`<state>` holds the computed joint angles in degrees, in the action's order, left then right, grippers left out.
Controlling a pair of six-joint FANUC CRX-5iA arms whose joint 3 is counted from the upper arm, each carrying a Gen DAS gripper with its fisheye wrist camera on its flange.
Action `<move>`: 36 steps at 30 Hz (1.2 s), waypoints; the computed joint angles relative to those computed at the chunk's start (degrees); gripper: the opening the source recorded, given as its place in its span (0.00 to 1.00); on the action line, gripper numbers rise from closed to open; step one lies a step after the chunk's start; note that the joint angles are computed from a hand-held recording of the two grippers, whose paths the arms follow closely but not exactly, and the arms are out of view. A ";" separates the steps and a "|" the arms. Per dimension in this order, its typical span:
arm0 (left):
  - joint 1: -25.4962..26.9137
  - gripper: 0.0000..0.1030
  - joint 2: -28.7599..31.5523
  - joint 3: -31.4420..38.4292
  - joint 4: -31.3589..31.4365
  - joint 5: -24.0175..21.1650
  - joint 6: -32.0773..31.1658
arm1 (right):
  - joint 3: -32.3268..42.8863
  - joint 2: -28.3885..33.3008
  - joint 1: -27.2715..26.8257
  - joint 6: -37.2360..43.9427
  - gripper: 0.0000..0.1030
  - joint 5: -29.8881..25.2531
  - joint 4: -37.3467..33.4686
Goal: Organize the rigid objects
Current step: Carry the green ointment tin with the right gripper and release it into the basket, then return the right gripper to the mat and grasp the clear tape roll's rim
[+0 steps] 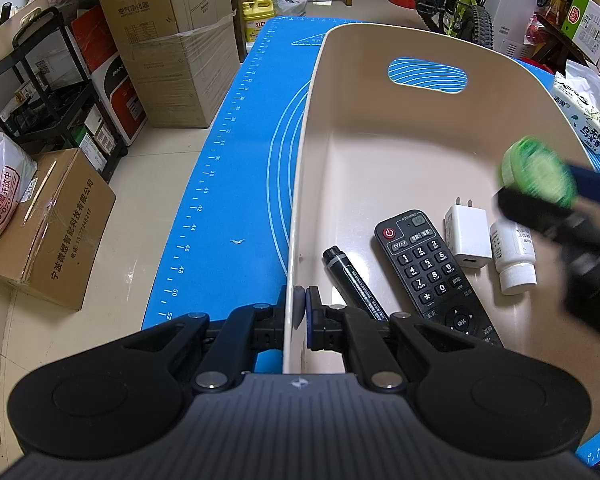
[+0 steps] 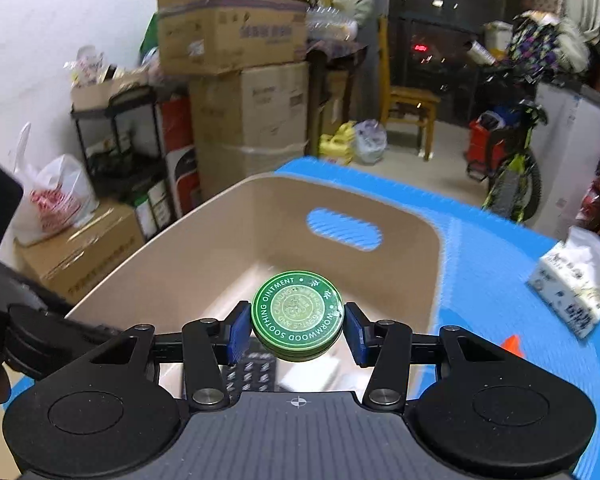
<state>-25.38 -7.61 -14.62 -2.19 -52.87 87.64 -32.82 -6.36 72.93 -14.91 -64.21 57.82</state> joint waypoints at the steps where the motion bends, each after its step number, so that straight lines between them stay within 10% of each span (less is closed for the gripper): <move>1: 0.00 0.07 0.00 0.00 0.00 0.00 0.00 | 0.55 0.44 -0.40 0.73 0.53 0.89 -1.02; 19: 0.00 0.07 0.04 0.03 -0.08 0.01 0.03 | 10.82 6.20 -2.73 18.66 0.56 0.92 -18.07; 36: -0.53 0.08 0.33 0.55 -0.66 -0.25 0.66 | -1.25 -2.89 3.09 0.01 0.73 -7.64 -2.55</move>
